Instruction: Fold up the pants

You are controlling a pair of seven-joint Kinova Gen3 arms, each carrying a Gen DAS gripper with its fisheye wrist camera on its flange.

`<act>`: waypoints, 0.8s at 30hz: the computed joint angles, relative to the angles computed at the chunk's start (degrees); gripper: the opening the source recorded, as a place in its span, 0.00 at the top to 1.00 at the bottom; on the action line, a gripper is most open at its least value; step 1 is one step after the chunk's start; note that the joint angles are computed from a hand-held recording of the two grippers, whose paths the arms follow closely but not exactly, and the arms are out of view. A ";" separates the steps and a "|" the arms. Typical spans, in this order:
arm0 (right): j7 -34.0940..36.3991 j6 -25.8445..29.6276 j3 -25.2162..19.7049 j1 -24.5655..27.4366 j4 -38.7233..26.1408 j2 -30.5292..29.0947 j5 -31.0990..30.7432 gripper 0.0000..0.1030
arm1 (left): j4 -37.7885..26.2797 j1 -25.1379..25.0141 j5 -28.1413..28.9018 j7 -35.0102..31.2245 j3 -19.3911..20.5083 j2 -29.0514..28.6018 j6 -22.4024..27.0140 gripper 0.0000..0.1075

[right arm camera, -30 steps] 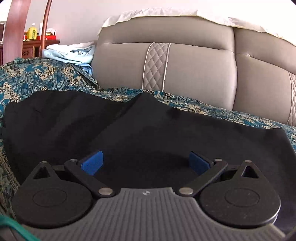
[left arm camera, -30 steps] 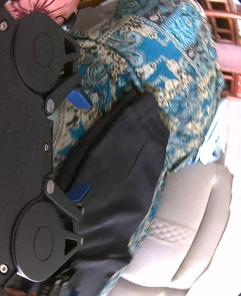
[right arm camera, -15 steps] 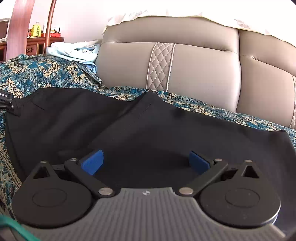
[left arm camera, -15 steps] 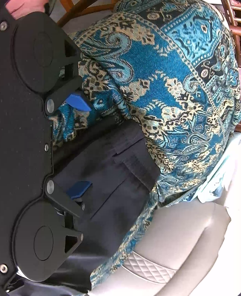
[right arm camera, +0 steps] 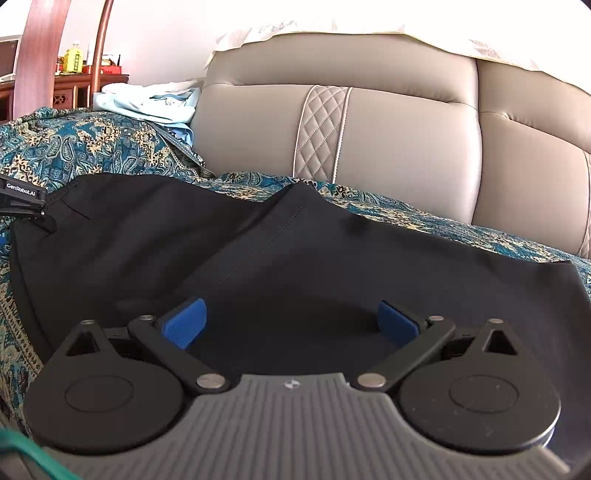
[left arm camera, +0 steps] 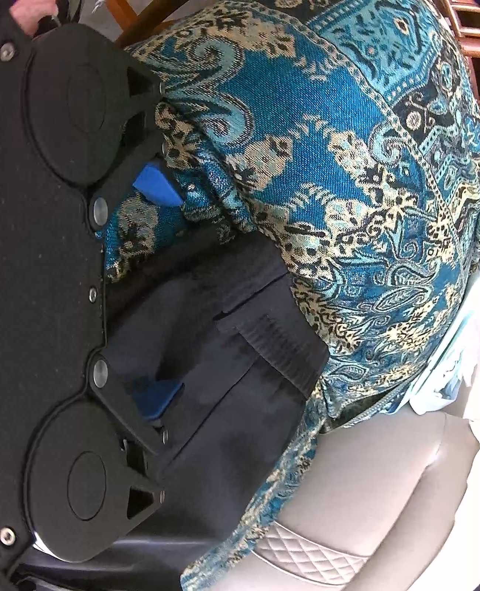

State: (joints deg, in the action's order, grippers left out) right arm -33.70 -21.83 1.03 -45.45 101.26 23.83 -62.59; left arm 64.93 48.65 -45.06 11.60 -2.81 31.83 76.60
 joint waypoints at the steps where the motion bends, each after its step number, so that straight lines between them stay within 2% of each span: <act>1: -0.02 -0.04 -0.02 0.01 0.02 0.00 0.03 0.00 | -0.79 -0.25 0.28 -0.70 0.14 0.40 0.54 0.06; 4: 0.05 -0.05 -0.05 0.02 0.00 0.01 -0.03 0.00 | -2.14 -0.59 1.57 -1.89 -0.14 0.83 1.15 0.07; 6: 0.23 -0.10 -0.01 -0.07 -0.03 0.02 -0.24 0.00 | -0.33 -0.49 0.48 -0.56 -0.12 -0.09 -0.99 0.23; 7: 0.25 -0.12 -0.05 -0.04 -0.03 0.02 -0.25 0.00 | 0.82 -0.62 -1.47 0.64 0.95 -0.65 -1.83 0.37; 8: 0.38 -0.18 -0.03 -0.08 -0.03 0.03 -0.38 0.00 | 1.16 -0.61 -2.48 1.48 1.29 -0.68 -1.73 0.46; 11: 0.66 -0.05 -0.06 -0.03 -0.10 0.02 -0.60 0.00 | 3.14 0.58 -3.96 6.02 0.32 -1.51 -2.49 0.59; 12: 0.95 0.12 0.01 -0.04 -0.16 -0.01 -0.87 0.00 | 5.23 1.56 -3.55 8.35 -1.51 -2.55 -4.60 0.58; 15: 1.83 0.43 0.21 -0.14 -0.38 -0.06 -1.78 0.00 | 10.86 5.85 -0.82 15.34 -9.23 -5.34 -11.50 0.46; 16: 2.06 0.38 0.19 -0.15 -0.39 -0.05 -1.99 0.00 | 11.94 6.76 -1.19 17.43 -10.63 -5.64 -12.81 0.44; 18: 2.71 0.25 0.09 -0.18 -0.49 -0.05 -2.52 0.00 | 12.15 6.60 -2.49 18.83 -10.26 -5.30 -12.64 0.50; 20: 2.89 0.15 -0.19 0.02 -0.50 -0.05 -2.63 0.00 | 9.70 4.50 -3.39 16.98 -6.94 -4.23 -9.12 0.70; 21: 3.05 0.11 -0.28 0.06 -0.53 -0.04 -2.76 0.00 | 9.22 4.38 -4.29 16.77 -6.18 -4.06 -8.01 0.76; 22: 3.11 0.06 -0.41 0.15 -0.53 -0.04 -2.79 0.00 | 9.80 4.33 -6.02 17.49 -5.22 -4.39 -7.85 0.81; 24: 3.30 0.04 -0.59 0.29 -0.58 -0.02 -2.99 0.00 | 10.48 6.06 -7.71 17.44 -6.43 -4.57 -8.01 0.82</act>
State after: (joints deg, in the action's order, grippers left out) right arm -30.40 -21.78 0.45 -45.16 100.68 23.81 -65.59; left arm 75.41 54.71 -52.77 29.03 -9.24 27.26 68.59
